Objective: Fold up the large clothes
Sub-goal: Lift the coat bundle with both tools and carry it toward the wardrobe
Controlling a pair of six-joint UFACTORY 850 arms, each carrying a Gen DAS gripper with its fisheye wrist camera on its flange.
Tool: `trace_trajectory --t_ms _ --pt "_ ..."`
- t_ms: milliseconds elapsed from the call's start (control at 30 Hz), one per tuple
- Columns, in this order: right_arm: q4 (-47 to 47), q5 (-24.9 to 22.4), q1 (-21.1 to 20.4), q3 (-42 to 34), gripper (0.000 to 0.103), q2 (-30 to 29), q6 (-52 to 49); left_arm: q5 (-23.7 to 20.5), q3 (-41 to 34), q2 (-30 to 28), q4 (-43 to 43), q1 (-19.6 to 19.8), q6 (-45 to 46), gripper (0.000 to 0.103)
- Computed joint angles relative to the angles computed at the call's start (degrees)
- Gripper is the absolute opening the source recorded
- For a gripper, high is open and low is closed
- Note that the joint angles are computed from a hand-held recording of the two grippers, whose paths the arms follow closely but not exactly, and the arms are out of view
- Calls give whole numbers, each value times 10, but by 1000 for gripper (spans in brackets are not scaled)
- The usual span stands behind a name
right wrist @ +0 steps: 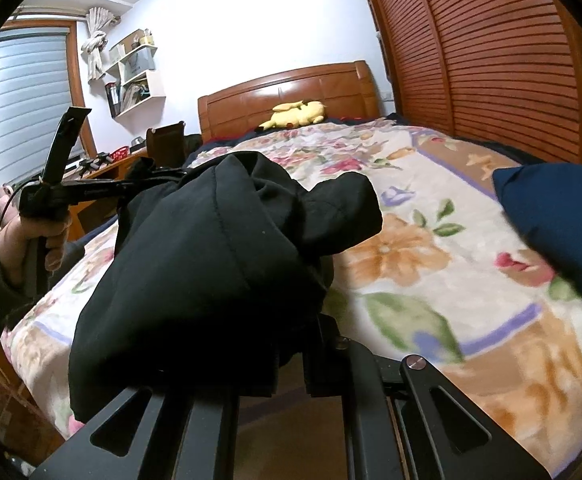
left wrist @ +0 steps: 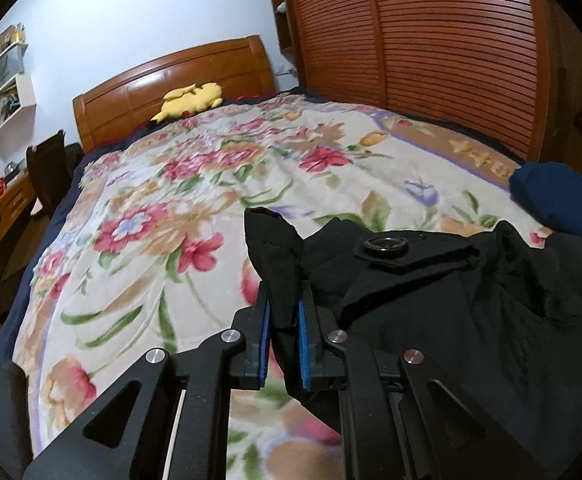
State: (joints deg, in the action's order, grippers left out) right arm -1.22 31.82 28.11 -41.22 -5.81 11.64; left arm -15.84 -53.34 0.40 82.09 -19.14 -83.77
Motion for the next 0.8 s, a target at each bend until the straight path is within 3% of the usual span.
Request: trace_trajectory --t_ms 133,533,667,800 --pt "-6 4 -17 17 8 30 3 -12 -31 -21 35 -28 -45 12" --pt "105 -54 -81 37 8 131 -196 -18 -205 -137 47 -107 -74 12" --pt "160 -79 -99 37 8 159 -262 -7 -278 -181 -1 -129 -21 12" --pt "253 -99 -112 48 8 197 -350 14 -381 -245 -121 -150 84 12"
